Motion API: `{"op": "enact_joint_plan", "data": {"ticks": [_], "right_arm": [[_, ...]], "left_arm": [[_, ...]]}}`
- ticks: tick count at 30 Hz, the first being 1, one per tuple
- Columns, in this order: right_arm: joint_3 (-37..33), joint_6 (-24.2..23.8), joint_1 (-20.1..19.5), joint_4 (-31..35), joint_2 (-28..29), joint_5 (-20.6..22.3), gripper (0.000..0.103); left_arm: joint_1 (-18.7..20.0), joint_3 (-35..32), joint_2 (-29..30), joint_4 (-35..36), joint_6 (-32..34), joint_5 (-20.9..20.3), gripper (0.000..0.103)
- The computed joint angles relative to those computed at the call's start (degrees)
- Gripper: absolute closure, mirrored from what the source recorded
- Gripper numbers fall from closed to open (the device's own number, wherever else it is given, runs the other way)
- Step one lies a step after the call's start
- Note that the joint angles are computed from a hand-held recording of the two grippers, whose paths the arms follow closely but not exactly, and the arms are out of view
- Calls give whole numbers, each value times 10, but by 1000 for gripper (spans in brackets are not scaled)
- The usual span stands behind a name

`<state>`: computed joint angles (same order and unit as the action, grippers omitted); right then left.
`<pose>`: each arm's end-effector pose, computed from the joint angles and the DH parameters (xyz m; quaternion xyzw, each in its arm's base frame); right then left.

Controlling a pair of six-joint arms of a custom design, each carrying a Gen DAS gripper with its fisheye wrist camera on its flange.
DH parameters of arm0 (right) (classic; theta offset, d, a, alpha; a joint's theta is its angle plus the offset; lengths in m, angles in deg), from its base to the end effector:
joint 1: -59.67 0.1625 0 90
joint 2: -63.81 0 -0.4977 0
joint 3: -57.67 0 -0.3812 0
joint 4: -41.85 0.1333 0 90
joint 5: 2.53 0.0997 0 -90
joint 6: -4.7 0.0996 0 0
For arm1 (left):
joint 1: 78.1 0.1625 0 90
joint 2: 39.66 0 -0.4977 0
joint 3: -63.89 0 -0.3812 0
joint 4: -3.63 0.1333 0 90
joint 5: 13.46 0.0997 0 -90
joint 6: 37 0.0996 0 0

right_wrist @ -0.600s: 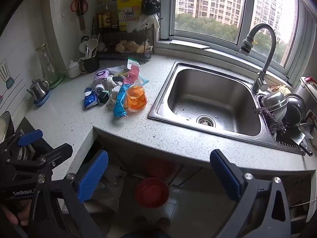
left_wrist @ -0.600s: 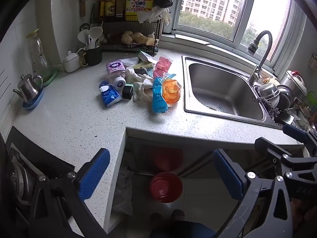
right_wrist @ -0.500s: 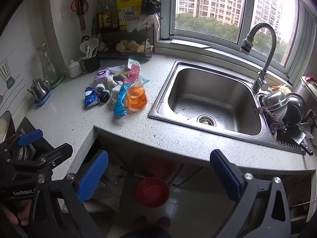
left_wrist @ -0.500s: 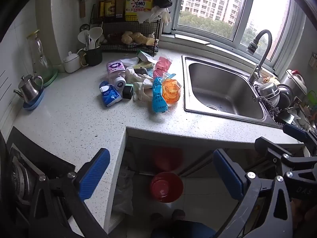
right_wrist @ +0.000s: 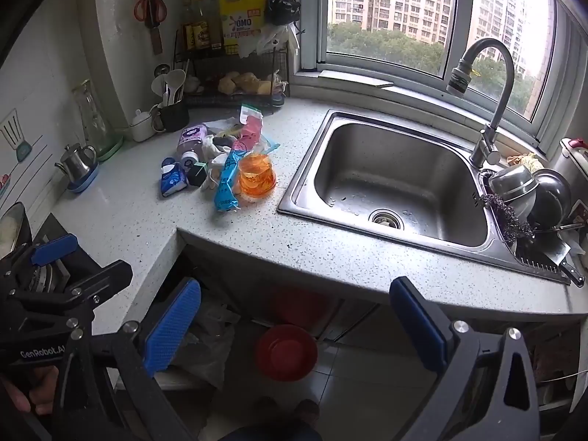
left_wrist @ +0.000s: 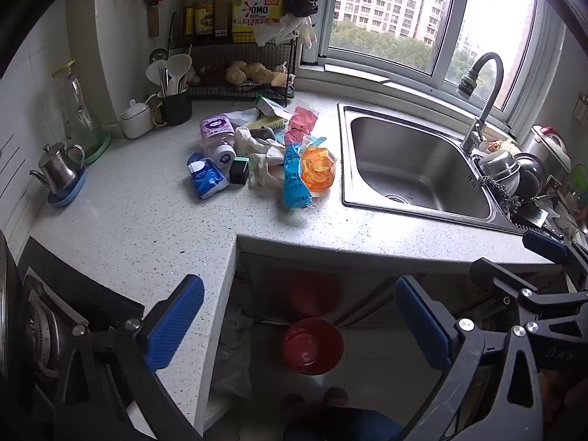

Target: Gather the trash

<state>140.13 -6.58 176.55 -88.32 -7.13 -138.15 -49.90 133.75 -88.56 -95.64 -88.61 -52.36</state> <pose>0.3524 -0.5579 0.5435 0.2013 -0.8754 0.2769 0.3412 -0.5773 -0.5488 0.3197 0.1235 0.8901 -0.3082 0.3123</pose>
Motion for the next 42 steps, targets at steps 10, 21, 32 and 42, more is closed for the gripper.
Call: {"op": "enact_joint_plan", "data": {"ticks": [10, 21, 32, 42], "right_arm": [[-2, 6, -2, 10, 0, 4, 0], [-6, 11, -4, 15, -1, 9, 0], [-6, 16, -6, 18, -1, 12, 0], [-7, 16, -6, 19, -1, 13, 0]], "left_arm": [[-1, -5, 2, 7, -3, 2, 0], [-4, -8, 5, 6, 0, 2, 0], [-3, -14, 9, 12, 0, 3, 0], [-3, -15, 11, 12, 4, 3, 0]]}}
